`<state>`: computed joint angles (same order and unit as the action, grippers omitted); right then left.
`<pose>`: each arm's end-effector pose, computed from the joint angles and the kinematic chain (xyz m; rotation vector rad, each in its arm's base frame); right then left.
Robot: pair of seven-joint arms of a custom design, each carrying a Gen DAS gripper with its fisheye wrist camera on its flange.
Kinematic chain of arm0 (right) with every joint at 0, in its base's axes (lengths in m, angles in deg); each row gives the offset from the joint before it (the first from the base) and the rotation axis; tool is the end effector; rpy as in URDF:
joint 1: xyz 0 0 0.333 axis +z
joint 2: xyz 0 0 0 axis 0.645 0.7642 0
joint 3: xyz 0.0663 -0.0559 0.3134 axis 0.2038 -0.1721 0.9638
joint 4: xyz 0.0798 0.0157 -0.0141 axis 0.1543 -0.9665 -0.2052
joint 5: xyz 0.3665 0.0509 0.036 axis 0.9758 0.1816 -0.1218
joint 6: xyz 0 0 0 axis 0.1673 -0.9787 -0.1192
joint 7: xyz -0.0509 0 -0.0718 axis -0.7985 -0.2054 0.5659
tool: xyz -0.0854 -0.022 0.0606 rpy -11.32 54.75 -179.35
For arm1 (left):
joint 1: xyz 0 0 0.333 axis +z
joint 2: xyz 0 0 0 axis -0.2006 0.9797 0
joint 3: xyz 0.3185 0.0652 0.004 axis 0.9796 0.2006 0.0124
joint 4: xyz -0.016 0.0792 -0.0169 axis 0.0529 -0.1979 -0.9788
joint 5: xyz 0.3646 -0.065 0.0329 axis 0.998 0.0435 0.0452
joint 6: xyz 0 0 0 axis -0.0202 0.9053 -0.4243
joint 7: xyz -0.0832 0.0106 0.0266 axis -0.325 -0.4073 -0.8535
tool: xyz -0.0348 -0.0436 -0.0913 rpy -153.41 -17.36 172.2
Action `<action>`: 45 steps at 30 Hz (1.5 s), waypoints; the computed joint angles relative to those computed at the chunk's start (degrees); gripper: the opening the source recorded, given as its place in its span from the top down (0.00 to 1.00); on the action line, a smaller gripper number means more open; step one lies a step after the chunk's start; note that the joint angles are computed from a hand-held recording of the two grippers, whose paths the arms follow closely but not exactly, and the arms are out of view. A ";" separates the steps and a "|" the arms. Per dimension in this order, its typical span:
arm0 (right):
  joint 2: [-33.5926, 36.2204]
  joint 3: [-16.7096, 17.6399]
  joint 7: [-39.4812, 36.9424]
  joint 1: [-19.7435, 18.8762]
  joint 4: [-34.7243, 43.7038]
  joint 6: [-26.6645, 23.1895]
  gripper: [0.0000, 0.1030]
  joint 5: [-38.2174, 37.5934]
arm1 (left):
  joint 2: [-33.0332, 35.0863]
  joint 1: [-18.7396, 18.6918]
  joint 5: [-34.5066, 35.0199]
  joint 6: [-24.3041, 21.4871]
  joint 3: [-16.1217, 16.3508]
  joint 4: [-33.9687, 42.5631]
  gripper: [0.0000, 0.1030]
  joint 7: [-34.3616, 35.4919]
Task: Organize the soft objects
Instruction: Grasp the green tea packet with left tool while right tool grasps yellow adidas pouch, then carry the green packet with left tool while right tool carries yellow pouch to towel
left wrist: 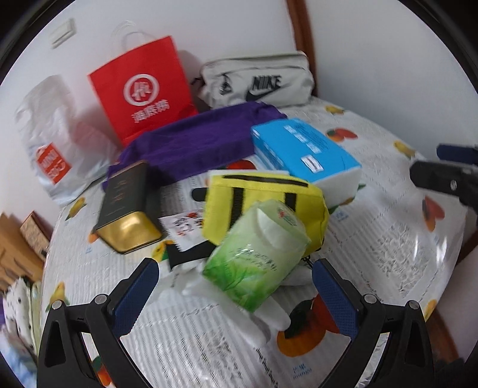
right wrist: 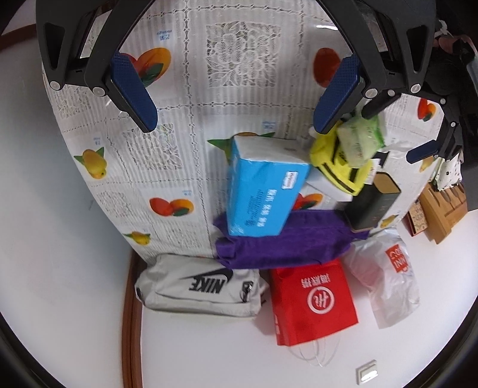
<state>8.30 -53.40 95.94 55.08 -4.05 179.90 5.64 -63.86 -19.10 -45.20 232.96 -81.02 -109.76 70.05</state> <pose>0.6886 0.1503 0.4877 -1.9069 1.7265 -0.5221 0.6716 -0.1482 0.4126 -1.4710 2.0150 -0.5634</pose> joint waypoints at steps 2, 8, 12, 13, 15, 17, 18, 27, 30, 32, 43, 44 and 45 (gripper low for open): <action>1.07 -0.03 -0.04 -0.27 1.15 -0.74 0.00 0.25 | 1.34 1.12 -1.32 -0.56 -1.63 1.28 0.00 2.85; 4.29 -0.01 -0.37 -0.75 4.92 -3.38 0.00 0.93 | 4.44 3.42 -6.34 -1.35 -4.71 4.29 0.30 10.08; 5.29 0.16 -0.97 -0.80 5.83 -3.79 0.00 1.30 | 4.75 9.47 -15.29 -0.98 -11.68 3.49 0.35 19.77; 5.49 0.23 -1.15 -0.81 6.02 -3.88 0.00 1.43 | 4.56 9.84 -16.63 -0.71 -12.00 3.15 0.35 20.93; 6.04 0.37 -1.35 -0.75 6.69 -4.29 0.00 1.71 | 3.95 10.53 -19.27 0.14 -12.48 2.34 0.35 22.36; 6.58 0.93 -2.14 -0.94 7.36 -4.42 0.00 2.48 | 2.82 11.90 -22.24 1.40 -13.45 1.08 0.35 23.40; 6.67 1.17 -2.56 -1.00 7.53 -4.48 0.00 2.86 | 2.38 12.44 -23.44 1.81 -13.70 0.71 0.35 23.83; 9.74 6.22 -11.89 -2.06 12.14 -5.41 0.01 10.19 | -1.10 11.13 -24.23 4.37 -8.65 -2.04 0.35 19.19; 12.34 7.95 -15.17 -2.50 15.72 -8.12 0.08 13.55 | -1.07 11.33 -24.15 3.67 -8.07 -2.23 0.35 17.59; 14.33 8.79 -16.59 -2.78 18.39 -10.20 0.16 15.76 | -1.13 11.62 -24.24 3.26 -7.87 -2.60 0.35 16.82; 17.71 9.76 -20.11 -2.45 22.13 -11.25 0.66 20.75 | -1.18 13.28 -25.16 2.66 -8.05 -3.62 0.35 15.57; 17.00 9.66 -20.80 -2.30 21.03 -9.98 0.69 20.88 | -1.23 13.49 -25.24 2.80 -8.24 -3.74 0.35 15.73; 16.25 9.99 -21.89 -2.55 20.03 -9.25 0.70 21.38 | -1.27 13.61 -25.30 3.01 -8.34 -3.85 0.35 15.80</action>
